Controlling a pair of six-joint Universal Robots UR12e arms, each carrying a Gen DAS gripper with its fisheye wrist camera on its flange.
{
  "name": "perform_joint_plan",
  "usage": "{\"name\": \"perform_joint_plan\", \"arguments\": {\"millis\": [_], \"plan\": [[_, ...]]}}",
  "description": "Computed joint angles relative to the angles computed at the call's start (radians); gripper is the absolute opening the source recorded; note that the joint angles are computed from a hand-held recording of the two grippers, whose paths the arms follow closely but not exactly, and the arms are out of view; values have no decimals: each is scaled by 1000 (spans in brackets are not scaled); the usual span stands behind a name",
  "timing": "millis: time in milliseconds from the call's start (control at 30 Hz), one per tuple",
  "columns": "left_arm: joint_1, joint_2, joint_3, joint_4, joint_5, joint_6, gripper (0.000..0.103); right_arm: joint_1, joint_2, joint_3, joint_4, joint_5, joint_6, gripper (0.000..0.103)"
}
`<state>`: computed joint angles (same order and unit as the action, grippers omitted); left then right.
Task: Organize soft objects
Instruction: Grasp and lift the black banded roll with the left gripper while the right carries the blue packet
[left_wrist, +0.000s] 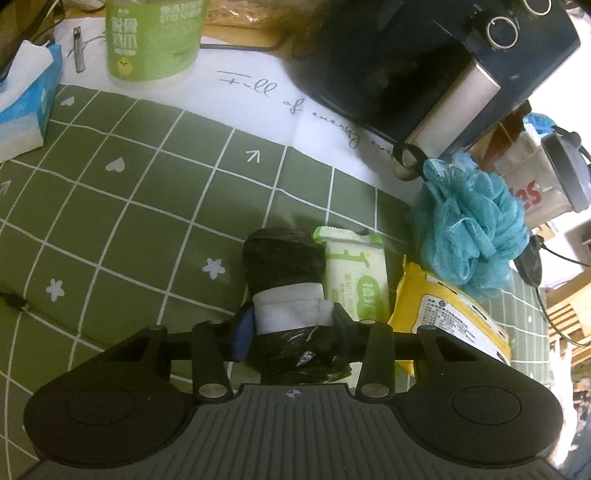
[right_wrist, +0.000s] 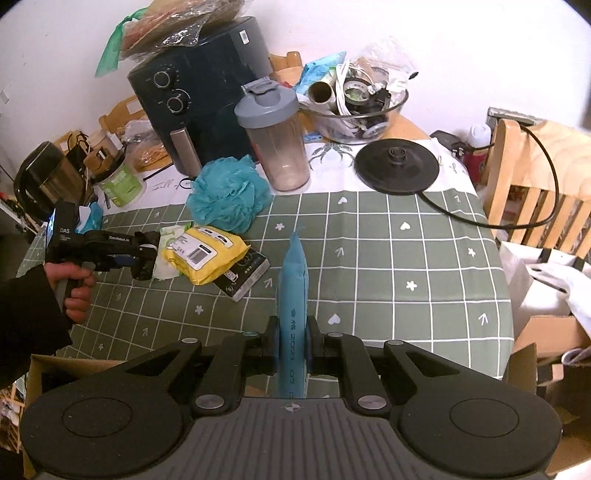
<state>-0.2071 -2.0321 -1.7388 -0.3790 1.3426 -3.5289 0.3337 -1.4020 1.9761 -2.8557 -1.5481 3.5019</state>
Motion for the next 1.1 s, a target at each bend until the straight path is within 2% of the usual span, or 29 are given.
{"name": "perform_joint_plan", "arguments": {"millis": [267,400,633,1100], "plan": [[1,55,-45,67,-15,-3,41,-9,-9,2,-8,23,3,15],[-8,94,-71,89,27,-4,41,-14,-16,3,-15,32,-9,15],[-38,163,-101,66,139,-3,41,-20,-34,9,-41,43,-25,15],[-108,284,-164,58,272,36,41,-15,-84,42,-128,108,-61,15]]}}
